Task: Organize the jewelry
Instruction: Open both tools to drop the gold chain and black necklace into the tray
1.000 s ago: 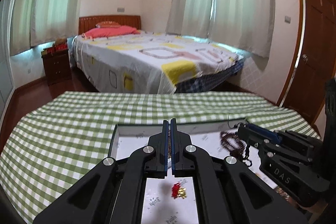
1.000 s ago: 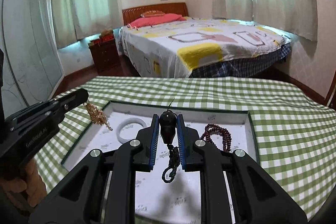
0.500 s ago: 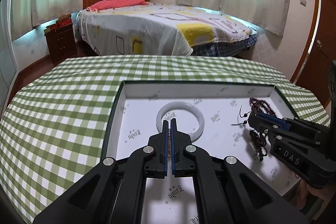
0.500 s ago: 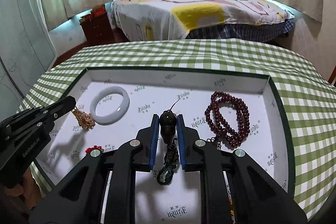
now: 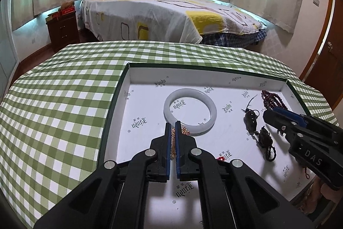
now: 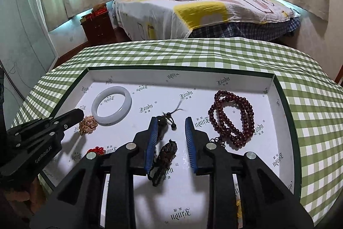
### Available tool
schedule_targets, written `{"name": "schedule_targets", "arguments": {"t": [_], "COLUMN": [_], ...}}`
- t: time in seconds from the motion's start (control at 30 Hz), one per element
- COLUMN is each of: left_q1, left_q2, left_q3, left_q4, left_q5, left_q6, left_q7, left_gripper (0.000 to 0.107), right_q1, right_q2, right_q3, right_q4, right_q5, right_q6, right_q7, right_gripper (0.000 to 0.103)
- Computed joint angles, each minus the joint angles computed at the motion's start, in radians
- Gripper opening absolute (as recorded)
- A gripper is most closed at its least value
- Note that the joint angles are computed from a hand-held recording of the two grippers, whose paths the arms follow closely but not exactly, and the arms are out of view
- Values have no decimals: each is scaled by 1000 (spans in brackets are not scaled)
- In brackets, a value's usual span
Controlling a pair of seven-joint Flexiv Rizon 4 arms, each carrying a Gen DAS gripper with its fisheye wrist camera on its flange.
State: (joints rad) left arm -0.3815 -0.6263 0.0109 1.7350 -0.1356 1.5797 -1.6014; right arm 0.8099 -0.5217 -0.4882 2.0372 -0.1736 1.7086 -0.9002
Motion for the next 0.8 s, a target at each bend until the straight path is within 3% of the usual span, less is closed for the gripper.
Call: {"name": "schedule_targets", "arguments": {"t": [0.2,0.23,0.27,0.33,0.43,0.57,0.8], "left_q1": [16,24,28,21,29,46,26], "left_q2": [22,27,32,37,45,60,108], "left_q3": [-22,-32,-36,-29,-43,-65,-46], "left_q4": [40,50,60,71,84,105,165], "left_q5": [-2,-2,-2,-4,-8,-17,-15], "left_q6": [22,31,44,74,96,115,167], "left_q7": [2,5,6,2,15,28,47], "left_gripper": [5,14,30,44,44,53,53], "right_q1": [79,89,104,132,166,221,354], "right_q2": [21,25,30,41,56,73,102], "right_q3": [-77,-85,-99,-122,-151,-195,-301], "right_q4": [46,50,58,72,91,118,187], "right_q5": [50,60,71,95,125,156,215], "right_q6": [48,50,54,60,63,66,81], "right_q7": [-24,-32,-40,-55,-73,-92,-118], "right_gripper": [27,27,27,27,27,27,27]}}
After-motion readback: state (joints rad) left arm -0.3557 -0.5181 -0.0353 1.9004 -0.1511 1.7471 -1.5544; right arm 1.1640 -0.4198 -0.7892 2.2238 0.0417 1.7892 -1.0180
